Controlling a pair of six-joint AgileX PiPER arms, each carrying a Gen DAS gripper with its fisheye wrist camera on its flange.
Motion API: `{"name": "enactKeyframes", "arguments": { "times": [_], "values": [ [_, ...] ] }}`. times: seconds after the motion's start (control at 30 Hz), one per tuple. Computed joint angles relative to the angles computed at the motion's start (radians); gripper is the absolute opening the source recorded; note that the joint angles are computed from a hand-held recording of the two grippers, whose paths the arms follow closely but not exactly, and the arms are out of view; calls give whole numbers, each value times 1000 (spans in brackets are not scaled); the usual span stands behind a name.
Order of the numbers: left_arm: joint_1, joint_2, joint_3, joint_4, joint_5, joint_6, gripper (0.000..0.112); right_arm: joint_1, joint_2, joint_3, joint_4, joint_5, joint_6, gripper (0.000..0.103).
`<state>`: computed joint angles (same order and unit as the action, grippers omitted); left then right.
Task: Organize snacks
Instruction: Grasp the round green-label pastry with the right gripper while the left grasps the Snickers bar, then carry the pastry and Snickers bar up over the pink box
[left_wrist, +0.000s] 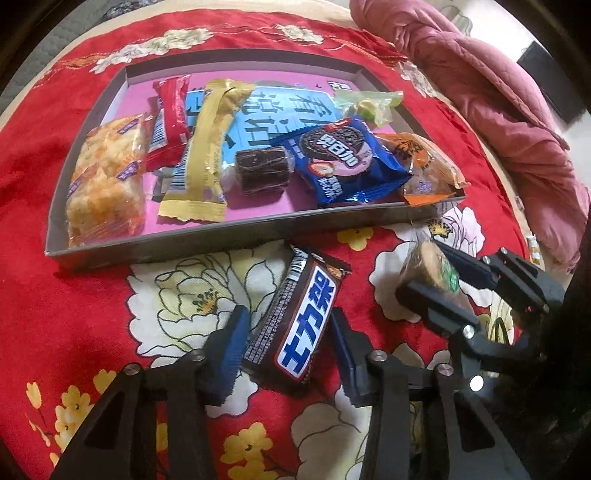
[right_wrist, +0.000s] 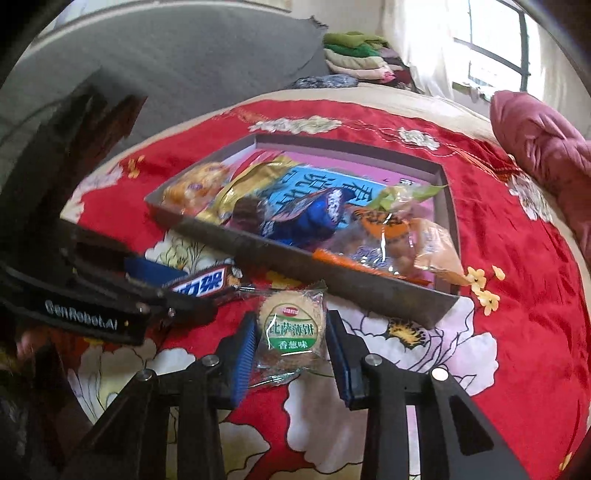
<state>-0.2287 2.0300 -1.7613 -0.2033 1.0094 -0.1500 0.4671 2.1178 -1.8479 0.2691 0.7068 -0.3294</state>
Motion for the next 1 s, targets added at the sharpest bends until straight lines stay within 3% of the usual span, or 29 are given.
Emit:
{"name": "enactKeyframes", "arguments": {
  "times": [0.4,1.0],
  "values": [
    [-22,-6,-8,-3,-8,20,31,-28,-5,0,115,-3,-38,37],
    [-9,-85,34,-31,-9,27,30,-47,-40,36,170,-51,-48,37]
  ]
}}
